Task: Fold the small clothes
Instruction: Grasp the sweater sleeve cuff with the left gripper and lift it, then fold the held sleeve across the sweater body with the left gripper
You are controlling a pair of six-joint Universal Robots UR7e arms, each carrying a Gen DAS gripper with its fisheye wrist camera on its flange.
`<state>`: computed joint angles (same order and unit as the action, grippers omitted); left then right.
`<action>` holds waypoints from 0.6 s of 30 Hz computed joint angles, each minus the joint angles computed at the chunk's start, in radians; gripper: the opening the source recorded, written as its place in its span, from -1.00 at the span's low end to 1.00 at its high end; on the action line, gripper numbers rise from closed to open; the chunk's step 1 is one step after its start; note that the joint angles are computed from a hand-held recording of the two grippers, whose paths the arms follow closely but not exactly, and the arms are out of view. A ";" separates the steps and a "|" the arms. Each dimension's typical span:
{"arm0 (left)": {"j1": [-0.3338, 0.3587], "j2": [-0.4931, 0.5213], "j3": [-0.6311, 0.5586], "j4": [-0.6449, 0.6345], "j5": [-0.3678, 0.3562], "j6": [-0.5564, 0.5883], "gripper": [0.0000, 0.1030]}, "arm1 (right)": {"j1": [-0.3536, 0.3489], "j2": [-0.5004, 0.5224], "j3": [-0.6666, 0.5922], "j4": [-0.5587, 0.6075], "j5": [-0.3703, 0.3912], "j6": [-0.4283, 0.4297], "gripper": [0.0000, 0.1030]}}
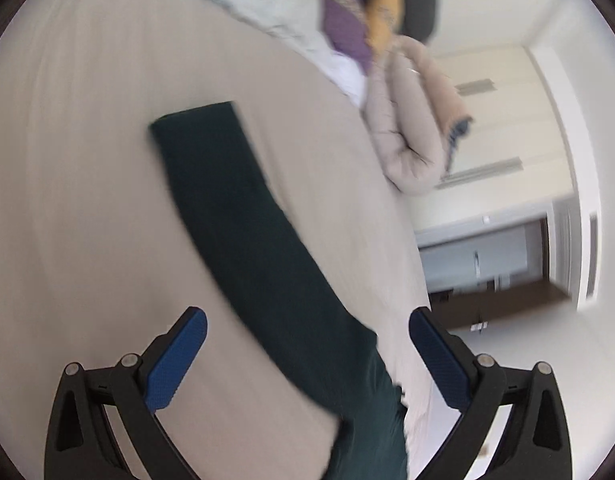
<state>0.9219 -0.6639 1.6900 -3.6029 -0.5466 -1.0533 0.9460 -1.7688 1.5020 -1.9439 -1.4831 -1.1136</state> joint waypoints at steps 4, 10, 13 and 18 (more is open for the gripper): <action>0.041 0.021 0.004 -0.075 -0.030 -0.052 0.83 | 0.012 0.008 0.015 -0.019 -0.018 0.007 1.00; 0.073 0.054 -0.073 -0.103 -0.007 -0.008 0.82 | 0.012 0.021 0.017 -0.021 -0.015 0.016 1.00; 0.082 0.047 -0.080 -0.085 0.017 -0.033 0.64 | 0.007 0.021 0.016 -0.021 0.003 0.015 0.98; 0.109 0.022 -0.073 -0.006 0.000 -0.114 -0.49 | -0.007 0.035 -0.009 -0.010 0.030 0.028 0.91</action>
<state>1.0312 -0.6421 1.6173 -3.6090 -0.5462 -1.1676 0.9393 -1.7342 1.4931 -1.9543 -1.4535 -1.0857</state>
